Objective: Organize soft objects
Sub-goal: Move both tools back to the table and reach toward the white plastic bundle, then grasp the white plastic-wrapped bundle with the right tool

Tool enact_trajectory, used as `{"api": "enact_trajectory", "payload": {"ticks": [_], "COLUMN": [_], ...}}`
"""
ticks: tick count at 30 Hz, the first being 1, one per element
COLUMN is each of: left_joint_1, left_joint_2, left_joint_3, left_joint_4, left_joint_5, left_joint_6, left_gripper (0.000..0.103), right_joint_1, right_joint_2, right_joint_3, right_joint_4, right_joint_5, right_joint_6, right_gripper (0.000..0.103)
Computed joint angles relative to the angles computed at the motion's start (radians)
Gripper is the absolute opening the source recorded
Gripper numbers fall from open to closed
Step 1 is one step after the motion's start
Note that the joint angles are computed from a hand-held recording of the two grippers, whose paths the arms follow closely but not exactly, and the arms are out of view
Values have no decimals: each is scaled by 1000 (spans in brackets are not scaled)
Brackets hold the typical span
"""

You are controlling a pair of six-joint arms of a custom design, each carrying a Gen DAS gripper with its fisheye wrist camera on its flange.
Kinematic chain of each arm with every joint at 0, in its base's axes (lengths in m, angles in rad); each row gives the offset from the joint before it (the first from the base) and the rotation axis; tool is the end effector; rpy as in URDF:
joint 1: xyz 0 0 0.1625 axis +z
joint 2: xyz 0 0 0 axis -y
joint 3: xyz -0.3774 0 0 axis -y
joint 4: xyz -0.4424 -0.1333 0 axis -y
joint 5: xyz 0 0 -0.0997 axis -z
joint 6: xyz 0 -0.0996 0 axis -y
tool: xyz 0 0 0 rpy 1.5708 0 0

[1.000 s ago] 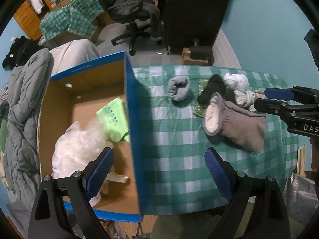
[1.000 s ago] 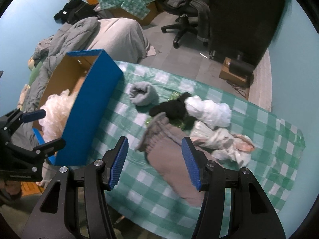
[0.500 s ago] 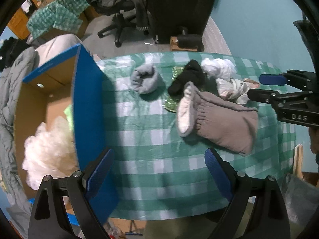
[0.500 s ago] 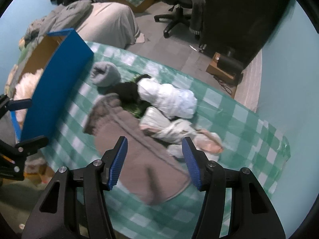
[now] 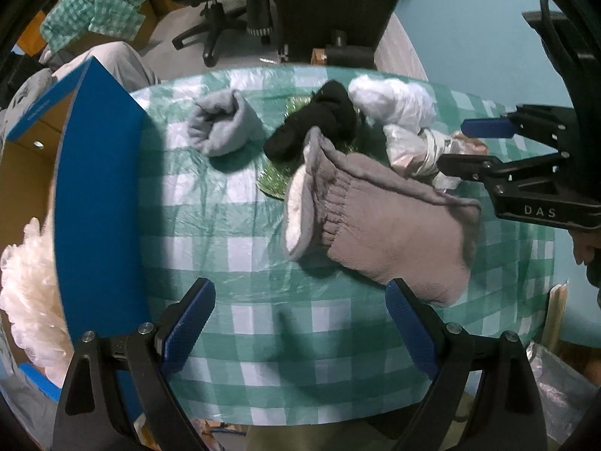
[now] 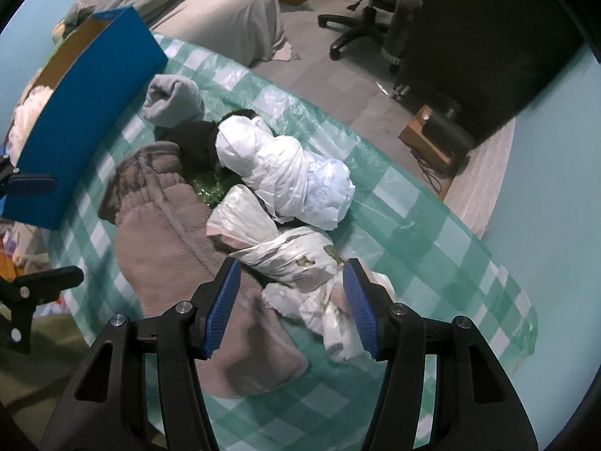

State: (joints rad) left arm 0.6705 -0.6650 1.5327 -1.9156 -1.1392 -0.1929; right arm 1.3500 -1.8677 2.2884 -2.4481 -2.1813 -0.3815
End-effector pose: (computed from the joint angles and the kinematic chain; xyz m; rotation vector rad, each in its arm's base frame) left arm -0.3804 -0.5250 -0.0703 1.0014 2.2898 0.2860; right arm -0.0174 -0.4254 0.3134 0.0176 -2.4203 0.3100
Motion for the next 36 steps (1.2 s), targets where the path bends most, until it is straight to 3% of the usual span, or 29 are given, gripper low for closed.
{"api": "enact_trajectory", "payload": {"ticks": [12,14,23,36], "left_joint_1": [25,27,41,55], "left_joint_2": [41,39,4,-41], "left_joint_3": [-2,3,21,20], "left_joint_4": [32,30,39,71], "left_joint_5": [-14,-10,34,86], "left_joint_6": [-100,-105,-123,-63], "left_gripper": [93,93,93,93], "right_joint_1": [-40,-41,-41,-29], "right_joint_2": [37,30,-1,-66], "right_joint_3": [8,4,19,143], "right_joint_4": [24,71,192,149], "right_joint_5": [23,44,132,311], "right_joint_6": [-43,-16,152,329], "right_gripper": [55,50,44,44]}}
